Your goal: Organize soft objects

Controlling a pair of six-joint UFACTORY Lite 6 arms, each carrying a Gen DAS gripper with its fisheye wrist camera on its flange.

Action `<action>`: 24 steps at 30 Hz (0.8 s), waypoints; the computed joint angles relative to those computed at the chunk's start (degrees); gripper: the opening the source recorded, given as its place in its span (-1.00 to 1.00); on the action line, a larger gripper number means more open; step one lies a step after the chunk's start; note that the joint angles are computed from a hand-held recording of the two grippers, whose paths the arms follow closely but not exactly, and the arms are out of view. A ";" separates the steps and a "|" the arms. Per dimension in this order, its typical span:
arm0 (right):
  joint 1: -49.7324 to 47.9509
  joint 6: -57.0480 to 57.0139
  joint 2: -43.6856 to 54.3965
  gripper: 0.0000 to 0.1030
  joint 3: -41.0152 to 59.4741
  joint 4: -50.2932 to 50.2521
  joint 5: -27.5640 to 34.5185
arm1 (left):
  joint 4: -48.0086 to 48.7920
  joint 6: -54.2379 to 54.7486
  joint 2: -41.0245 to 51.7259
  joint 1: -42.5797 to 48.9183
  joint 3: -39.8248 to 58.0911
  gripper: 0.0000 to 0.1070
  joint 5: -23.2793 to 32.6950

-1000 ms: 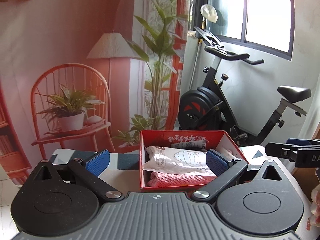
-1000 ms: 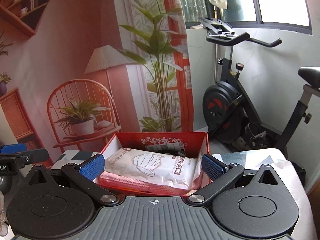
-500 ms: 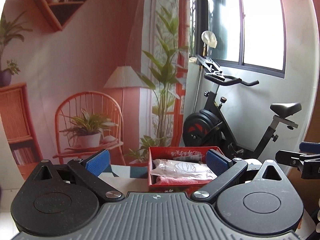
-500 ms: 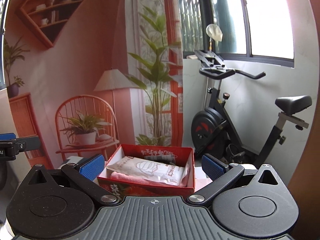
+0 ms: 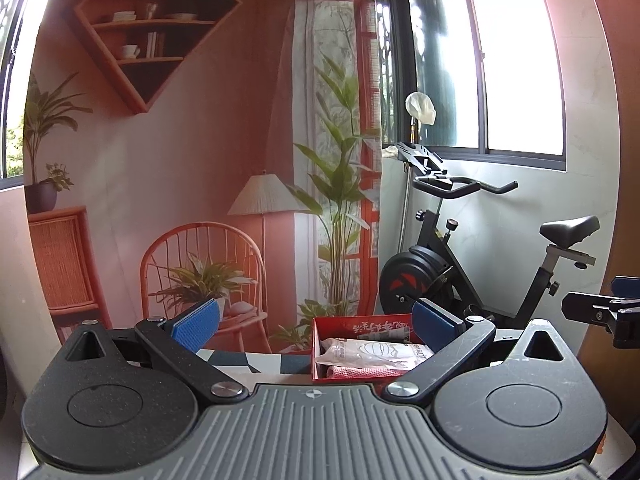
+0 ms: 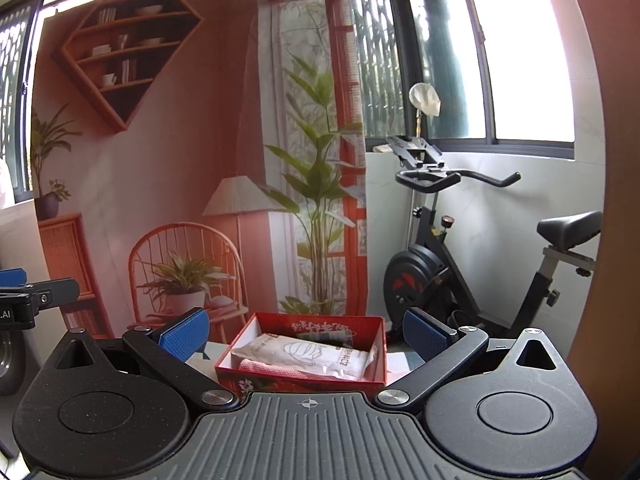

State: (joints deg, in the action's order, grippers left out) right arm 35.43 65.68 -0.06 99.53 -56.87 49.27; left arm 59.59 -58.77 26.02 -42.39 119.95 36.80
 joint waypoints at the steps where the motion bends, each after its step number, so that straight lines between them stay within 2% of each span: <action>1: 0.53 0.32 -0.39 0.99 -0.35 -0.57 0.69 | 0.33 -0.38 -0.13 -0.23 -0.16 0.93 0.30; 24: 1.28 0.57 -0.33 0.99 -0.03 -0.20 3.28 | 0.10 -0.64 -1.54 -0.54 -1.85 0.93 2.16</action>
